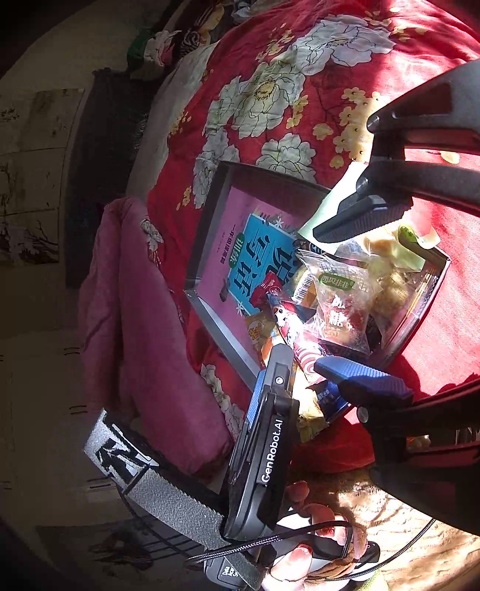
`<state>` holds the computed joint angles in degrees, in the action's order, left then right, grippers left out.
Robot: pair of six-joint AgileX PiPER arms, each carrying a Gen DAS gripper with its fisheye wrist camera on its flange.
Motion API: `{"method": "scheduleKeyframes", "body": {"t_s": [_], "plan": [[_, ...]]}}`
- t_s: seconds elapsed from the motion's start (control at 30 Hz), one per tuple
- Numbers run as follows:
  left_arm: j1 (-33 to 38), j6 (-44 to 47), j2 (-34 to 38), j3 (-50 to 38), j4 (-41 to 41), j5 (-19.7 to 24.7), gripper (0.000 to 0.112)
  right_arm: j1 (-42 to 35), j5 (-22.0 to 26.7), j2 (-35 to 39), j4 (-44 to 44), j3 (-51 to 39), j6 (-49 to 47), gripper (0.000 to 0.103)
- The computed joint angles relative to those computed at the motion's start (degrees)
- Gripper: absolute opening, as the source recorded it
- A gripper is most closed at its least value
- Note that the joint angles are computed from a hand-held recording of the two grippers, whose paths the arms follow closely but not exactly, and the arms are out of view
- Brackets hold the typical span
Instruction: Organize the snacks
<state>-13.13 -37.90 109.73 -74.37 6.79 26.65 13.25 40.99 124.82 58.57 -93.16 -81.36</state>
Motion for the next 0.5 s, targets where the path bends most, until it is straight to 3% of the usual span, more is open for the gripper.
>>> {"method": "scheduleKeyframes", "body": {"t_s": [0.5], "plan": [[-0.64,-5.39,-2.15,1.63,5.58,-2.43,0.065,-0.20,-1.50,-0.77,1.48,1.03,-0.64,0.073]]}}
